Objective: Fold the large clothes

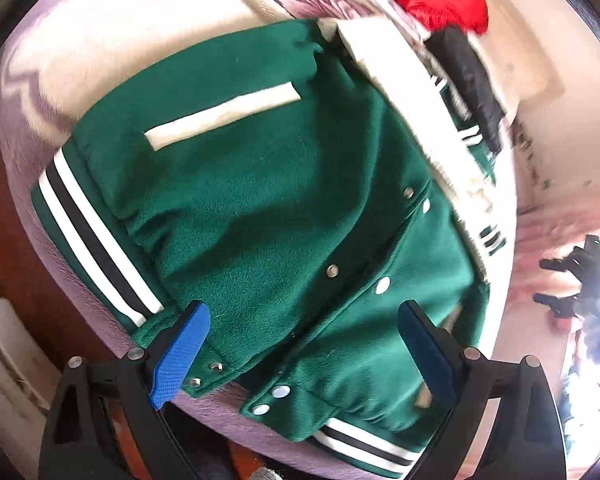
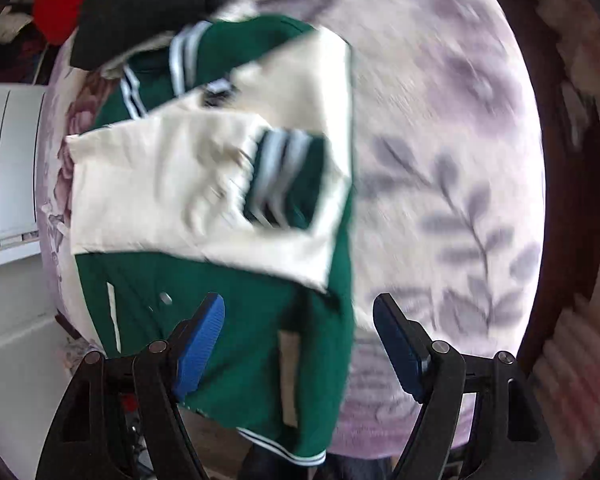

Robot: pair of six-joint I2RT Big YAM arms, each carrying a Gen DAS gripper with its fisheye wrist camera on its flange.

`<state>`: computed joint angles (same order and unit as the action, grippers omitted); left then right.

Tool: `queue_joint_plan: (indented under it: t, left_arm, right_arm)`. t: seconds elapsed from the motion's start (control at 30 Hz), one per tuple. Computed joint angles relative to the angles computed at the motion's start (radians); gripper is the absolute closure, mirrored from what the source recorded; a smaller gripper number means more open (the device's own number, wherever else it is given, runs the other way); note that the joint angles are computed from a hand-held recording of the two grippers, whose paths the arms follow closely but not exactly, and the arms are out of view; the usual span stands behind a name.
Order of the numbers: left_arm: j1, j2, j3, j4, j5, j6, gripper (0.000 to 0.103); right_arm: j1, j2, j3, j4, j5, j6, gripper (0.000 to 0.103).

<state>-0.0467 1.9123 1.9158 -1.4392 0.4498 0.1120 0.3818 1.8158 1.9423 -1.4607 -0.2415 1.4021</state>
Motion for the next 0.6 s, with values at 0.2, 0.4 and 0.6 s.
queue_joint_plan:
  t: [0.2, 0.4, 0.6]
  left_arm:
    - [-0.091, -0.024, -0.127, 0.079, -0.081, -0.101, 0.007]
    - [-0.141, -0.042, -0.248, 0.169, -0.202, -0.181, 0.007]
    - [-0.15, -0.037, -0.238, 0.17, -0.239, -0.204, 0.007]
  right_arm:
    - [0.055, -0.111, -0.394, 0.426, -0.05, 0.121, 0.067]
    - [0.098, -0.186, -0.608, 0.542, 0.023, 0.201, 0.1]
    - [0.1, -0.258, -0.74, 0.576, -0.041, 0.225, 0.103]
